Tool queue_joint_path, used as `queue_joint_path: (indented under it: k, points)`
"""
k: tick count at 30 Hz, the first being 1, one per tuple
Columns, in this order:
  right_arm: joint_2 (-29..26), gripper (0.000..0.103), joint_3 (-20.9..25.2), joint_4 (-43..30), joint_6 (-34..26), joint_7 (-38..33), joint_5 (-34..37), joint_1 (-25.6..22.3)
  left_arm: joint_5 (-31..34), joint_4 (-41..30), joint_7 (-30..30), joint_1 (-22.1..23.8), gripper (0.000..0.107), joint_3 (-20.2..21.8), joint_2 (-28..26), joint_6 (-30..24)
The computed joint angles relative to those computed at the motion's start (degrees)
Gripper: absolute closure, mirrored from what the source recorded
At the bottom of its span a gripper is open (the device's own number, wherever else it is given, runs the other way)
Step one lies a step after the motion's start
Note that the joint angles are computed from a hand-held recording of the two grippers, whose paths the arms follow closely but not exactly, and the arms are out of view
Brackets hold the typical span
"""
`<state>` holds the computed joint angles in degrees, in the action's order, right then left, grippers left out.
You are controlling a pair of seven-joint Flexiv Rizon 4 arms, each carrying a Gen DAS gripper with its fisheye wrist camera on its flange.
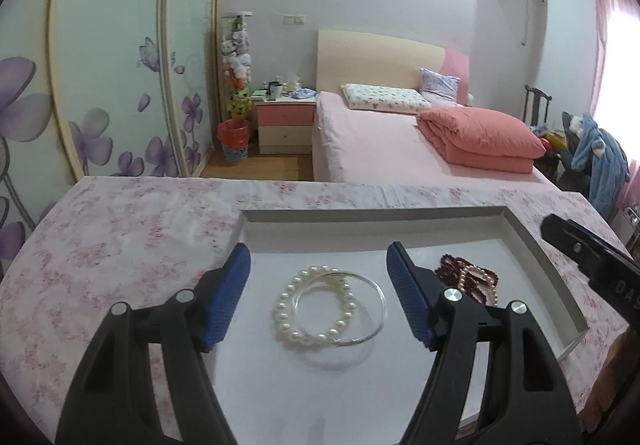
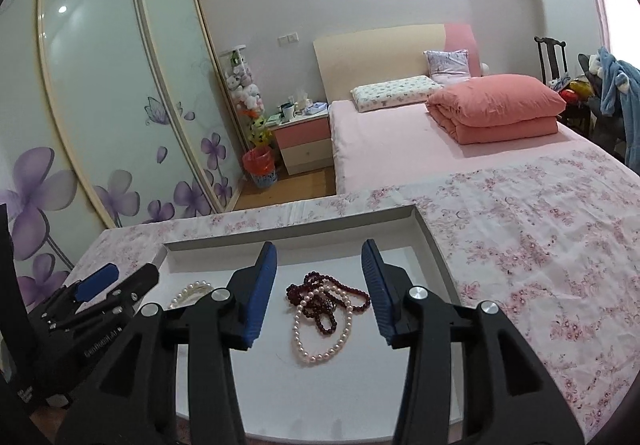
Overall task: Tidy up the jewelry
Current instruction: 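Open right tool by red beads while left tool drops bangle onto pearl bracelet, then grasp the silver cuff with the right tool while the left tool grasps the silver ring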
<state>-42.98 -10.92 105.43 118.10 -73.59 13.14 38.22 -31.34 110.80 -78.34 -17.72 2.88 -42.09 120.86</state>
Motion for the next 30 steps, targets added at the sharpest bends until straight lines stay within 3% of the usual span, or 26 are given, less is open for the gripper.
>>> queue_joint_path:
  k: [12,19,28,30]
  points:
    - [3.1,0.058,-0.8,4.3,1.2,-2.2,2.2,2.4,-1.3,7.8,-1.6,-0.4,0.037,0.2,4.9,2.9]
    - [7.1,0.058,-0.2,10.8,1.7,-6.1,3.3,3.0,-0.7,17.0,-1.9,-1.1,0.029,0.1,9.1,6.9]
    - [11.7,0.057,4.8,22.3,-4.3,-8.3,-3.4,-1.5,0.6,26.1,-0.5,-1.3,0.027,-0.1,12.2,4.1]
    - [12.2,0.053,5.4,23.9,-5.3,-8.2,-4.7,-1.9,2.2,27.5,-1.0,-0.5,0.027,-0.4,12.6,3.7]
